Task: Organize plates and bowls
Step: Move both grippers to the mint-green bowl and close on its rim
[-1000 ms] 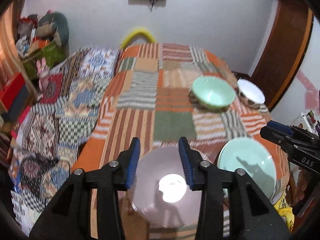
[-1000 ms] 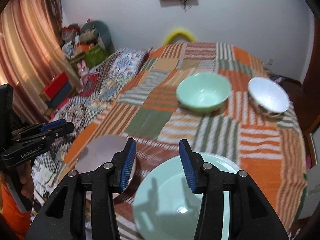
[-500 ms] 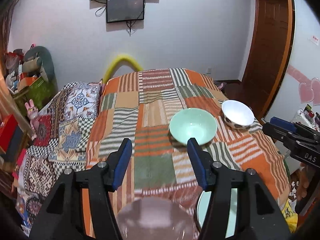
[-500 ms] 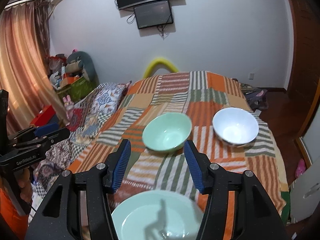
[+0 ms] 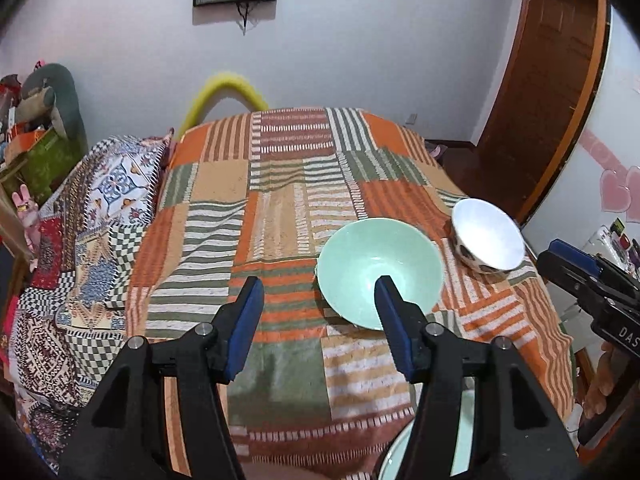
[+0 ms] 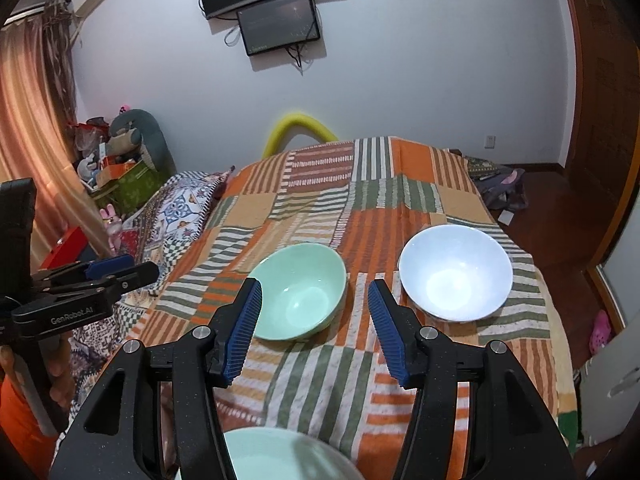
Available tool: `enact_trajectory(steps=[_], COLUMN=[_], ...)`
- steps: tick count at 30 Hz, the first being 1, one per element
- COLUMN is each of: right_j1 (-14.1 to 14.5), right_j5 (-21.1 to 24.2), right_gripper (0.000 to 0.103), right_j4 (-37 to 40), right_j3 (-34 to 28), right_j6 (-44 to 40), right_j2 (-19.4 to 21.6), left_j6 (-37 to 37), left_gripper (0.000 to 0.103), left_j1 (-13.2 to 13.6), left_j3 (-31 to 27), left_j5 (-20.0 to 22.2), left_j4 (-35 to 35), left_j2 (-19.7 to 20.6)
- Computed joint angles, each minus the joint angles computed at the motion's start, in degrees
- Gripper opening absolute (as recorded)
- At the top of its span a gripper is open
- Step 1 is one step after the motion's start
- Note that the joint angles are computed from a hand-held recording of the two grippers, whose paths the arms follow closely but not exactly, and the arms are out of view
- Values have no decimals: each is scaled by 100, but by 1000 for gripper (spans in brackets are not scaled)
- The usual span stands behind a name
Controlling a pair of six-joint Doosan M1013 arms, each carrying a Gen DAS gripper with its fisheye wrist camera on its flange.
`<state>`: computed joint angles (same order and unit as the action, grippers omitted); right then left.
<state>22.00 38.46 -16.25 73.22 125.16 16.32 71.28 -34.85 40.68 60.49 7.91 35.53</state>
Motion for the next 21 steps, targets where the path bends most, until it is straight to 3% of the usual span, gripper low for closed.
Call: enact_trajectory(steps=[15,21], right_j1=[-256,-313], right_j5=[517,777], right_gripper=[52,52], right_j4=[948,1274], right_j3=[-382,-576], right_j6=[-766,-1099], right_j2=[531,742], left_j6=[223,252], left_gripper=[57,56], left_j1=[209,190], left_j3=[-1504,-1995], left_j5=[1264,1600], left_j4=[-839,-802], left_j2=[1184,1537])
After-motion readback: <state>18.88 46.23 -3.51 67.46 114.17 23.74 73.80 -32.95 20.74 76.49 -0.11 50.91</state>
